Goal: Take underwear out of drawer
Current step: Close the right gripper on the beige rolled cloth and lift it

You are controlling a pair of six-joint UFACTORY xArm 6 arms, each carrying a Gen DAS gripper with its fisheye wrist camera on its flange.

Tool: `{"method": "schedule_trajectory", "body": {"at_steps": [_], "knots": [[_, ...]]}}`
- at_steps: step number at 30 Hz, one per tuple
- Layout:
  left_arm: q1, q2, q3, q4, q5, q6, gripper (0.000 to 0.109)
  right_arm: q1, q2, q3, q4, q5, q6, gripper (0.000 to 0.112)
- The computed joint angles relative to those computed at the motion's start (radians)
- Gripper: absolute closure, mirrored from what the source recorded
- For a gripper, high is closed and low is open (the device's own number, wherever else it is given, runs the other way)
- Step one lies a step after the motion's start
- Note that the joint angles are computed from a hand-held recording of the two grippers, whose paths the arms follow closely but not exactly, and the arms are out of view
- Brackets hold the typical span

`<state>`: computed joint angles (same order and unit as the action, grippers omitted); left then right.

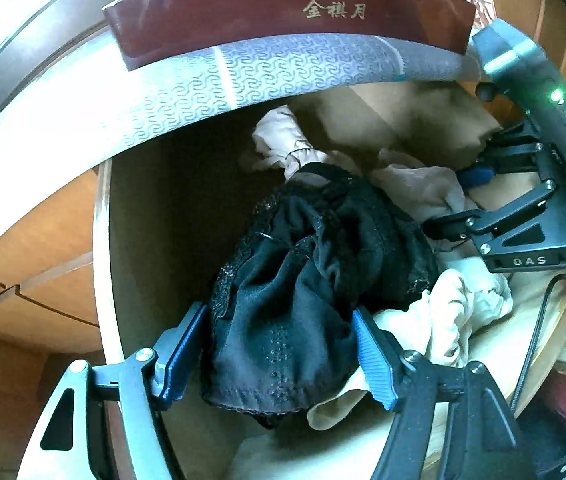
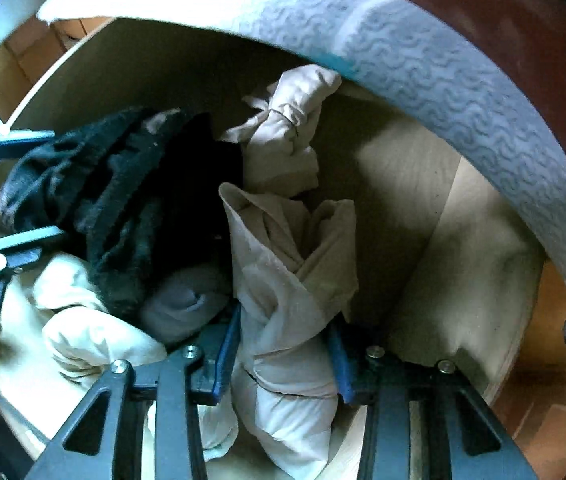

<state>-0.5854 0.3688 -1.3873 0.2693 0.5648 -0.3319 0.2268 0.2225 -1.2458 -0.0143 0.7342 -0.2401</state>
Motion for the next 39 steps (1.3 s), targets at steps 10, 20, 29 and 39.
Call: {"method": "schedule_trajectory", "body": {"at_steps": [10, 20, 29, 39], "knots": [[0.014, -0.063, 0.060, -0.019, -0.045, -0.064, 0.037, -0.033, -0.096, 0.020, 0.126, 0.001, -0.042, 0.073], [0.012, -0.069, 0.064, 0.012, -0.040, -0.082, 0.037, -0.057, -0.188, 0.082, 0.115, -0.020, 0.003, 0.069], [0.016, -0.077, 0.082, 0.005, -0.074, -0.091, 0.037, 0.023, -0.058, -0.131, -0.148, 0.364, 0.041, 0.049], [0.020, -0.089, 0.105, -0.020, -0.107, -0.078, 0.037, 0.040, -0.141, 0.000, -0.288, 0.288, 0.052, 0.063]]}}
